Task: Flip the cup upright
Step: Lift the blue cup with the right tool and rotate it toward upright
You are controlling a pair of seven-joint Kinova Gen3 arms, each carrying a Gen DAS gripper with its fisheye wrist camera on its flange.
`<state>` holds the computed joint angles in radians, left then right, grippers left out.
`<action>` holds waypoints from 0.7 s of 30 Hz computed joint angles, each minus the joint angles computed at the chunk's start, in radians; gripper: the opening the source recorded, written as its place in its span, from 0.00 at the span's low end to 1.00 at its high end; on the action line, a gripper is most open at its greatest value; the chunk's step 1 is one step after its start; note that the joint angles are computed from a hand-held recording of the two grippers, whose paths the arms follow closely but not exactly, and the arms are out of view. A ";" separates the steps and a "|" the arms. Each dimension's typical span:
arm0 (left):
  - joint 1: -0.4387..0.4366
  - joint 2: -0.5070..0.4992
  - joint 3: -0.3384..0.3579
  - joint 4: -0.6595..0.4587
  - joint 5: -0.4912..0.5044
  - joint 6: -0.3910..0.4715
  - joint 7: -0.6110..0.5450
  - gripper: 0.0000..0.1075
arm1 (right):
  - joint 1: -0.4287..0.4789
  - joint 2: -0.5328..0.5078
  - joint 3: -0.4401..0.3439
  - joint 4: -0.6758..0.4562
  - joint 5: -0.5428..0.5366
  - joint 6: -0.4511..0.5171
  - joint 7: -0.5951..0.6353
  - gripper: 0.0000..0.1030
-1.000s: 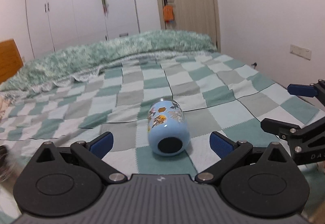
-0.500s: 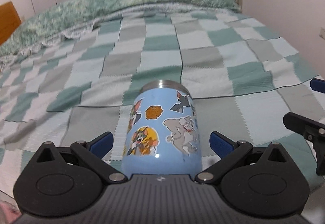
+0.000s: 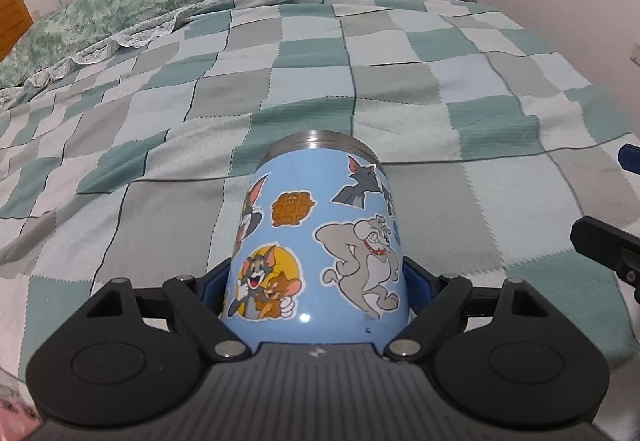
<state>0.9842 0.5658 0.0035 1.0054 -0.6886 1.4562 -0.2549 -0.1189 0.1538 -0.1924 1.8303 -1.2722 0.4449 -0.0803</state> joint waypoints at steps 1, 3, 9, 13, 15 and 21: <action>0.008 -0.007 0.001 0.000 -0.004 0.002 0.002 0.78 | 0.001 -0.018 0.002 0.011 0.008 0.005 -0.007 1.00; 0.035 -0.015 0.001 -0.010 -0.020 0.022 0.011 0.78 | -0.004 -0.058 0.013 0.035 0.022 0.012 -0.024 1.00; 0.121 -0.036 0.019 -0.046 -0.052 0.094 0.046 0.78 | -0.047 -0.196 0.084 0.124 0.056 0.056 -0.079 1.00; 0.185 -0.049 0.038 -0.042 -0.059 0.130 0.098 0.78 | -0.081 -0.286 0.131 0.181 0.108 0.082 -0.131 1.00; 0.209 -0.054 0.048 -0.035 -0.055 0.142 0.128 0.78 | -0.095 -0.330 0.145 0.210 0.149 0.087 -0.172 1.00; 0.273 -0.060 0.077 -0.009 -0.049 0.160 0.218 0.78 | -0.132 -0.419 0.188 0.280 0.252 0.108 -0.272 1.00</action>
